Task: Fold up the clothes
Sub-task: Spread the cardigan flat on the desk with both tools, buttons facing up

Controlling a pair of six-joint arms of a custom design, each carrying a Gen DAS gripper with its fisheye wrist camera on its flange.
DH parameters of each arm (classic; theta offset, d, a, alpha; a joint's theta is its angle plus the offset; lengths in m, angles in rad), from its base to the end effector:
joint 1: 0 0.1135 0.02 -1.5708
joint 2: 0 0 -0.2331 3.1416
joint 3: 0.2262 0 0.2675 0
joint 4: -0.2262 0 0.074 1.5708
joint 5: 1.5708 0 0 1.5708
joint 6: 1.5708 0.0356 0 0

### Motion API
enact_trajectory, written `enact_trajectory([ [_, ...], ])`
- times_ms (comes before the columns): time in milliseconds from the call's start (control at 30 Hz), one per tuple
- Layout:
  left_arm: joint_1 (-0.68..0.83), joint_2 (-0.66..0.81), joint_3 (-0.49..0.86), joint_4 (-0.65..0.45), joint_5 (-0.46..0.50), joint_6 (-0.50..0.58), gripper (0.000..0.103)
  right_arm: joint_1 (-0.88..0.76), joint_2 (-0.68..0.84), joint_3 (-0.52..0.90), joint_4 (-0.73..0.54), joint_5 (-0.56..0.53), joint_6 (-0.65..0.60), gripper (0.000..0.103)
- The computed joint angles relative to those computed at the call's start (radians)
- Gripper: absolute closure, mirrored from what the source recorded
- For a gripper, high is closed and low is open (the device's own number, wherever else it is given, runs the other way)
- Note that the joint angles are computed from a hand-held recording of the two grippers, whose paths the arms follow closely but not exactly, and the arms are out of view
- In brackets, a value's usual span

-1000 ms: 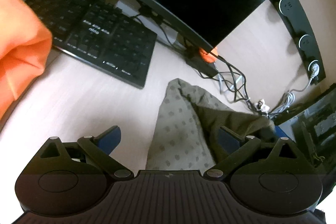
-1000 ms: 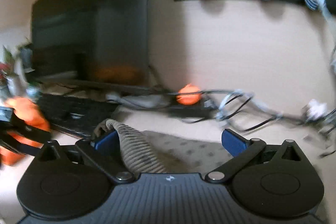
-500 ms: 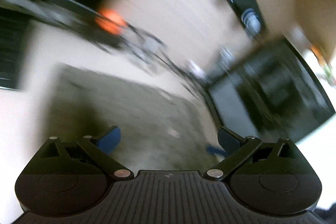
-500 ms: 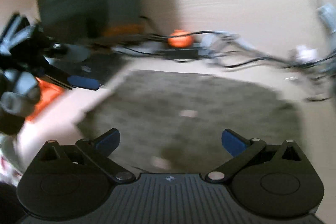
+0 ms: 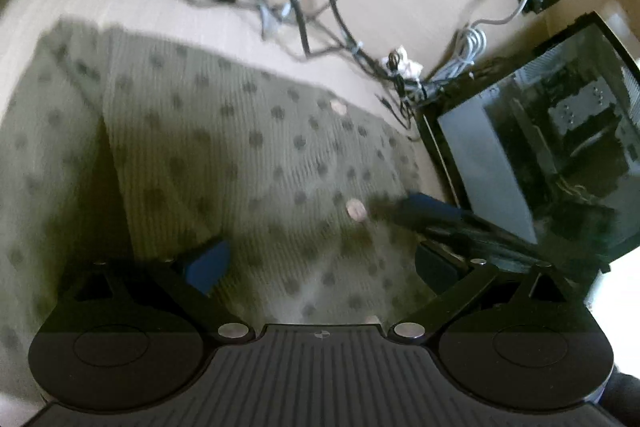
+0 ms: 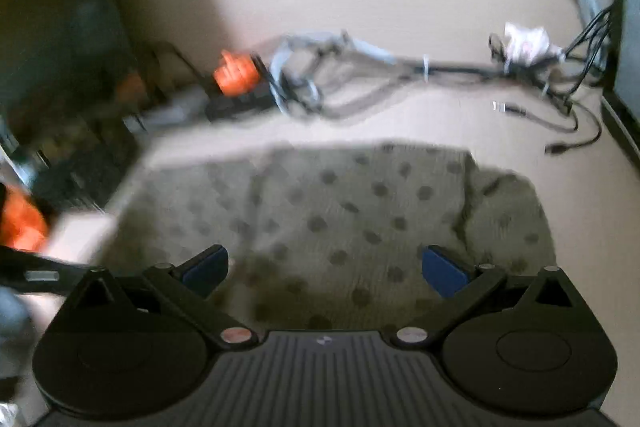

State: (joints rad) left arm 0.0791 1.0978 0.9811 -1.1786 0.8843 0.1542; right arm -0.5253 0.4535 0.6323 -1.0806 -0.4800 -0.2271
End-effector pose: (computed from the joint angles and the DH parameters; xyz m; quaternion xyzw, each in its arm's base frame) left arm 0.2075 -0.0112 0.2573 0.0923 0.8924 -0.4065 0.1726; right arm 0.1136 -0.0469 0.2382 0.0591 0.9189 0.0917 0.3791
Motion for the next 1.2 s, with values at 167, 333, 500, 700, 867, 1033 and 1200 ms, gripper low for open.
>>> enact_trajectory([
  [167,-0.04,0.014,0.056,-0.201,0.042,0.111,0.001,0.009,0.063,-0.03,0.084,0.031,-0.17,0.0],
  [333,-0.046,-0.05,0.12,0.017,-0.039,-0.001,0.001,0.005,0.07,-0.015,0.05,0.028,-0.2,0.0],
  [500,-0.103,0.11,0.134,0.222,-0.284,-0.083,0.001,0.087,0.103,0.027,0.015,0.114,-0.096,0.0],
  [700,-0.197,0.118,0.098,0.297,-0.447,-0.076,0.001,0.002,0.231,0.163,-0.029,0.011,-0.098,0.0],
  [867,-0.218,0.106,0.08,0.31,-0.478,-0.05,0.0,-0.016,0.294,0.129,0.164,-0.015,0.062,0.0],
  [1033,-0.205,0.116,0.085,0.303,-0.459,-0.03,0.0,0.133,0.321,0.028,0.331,0.13,0.106,0.0],
  [1200,-0.188,0.118,0.101,0.274,-0.441,-0.018,0.0,0.115,0.327,0.062,0.286,0.128,0.098,0.0],
])
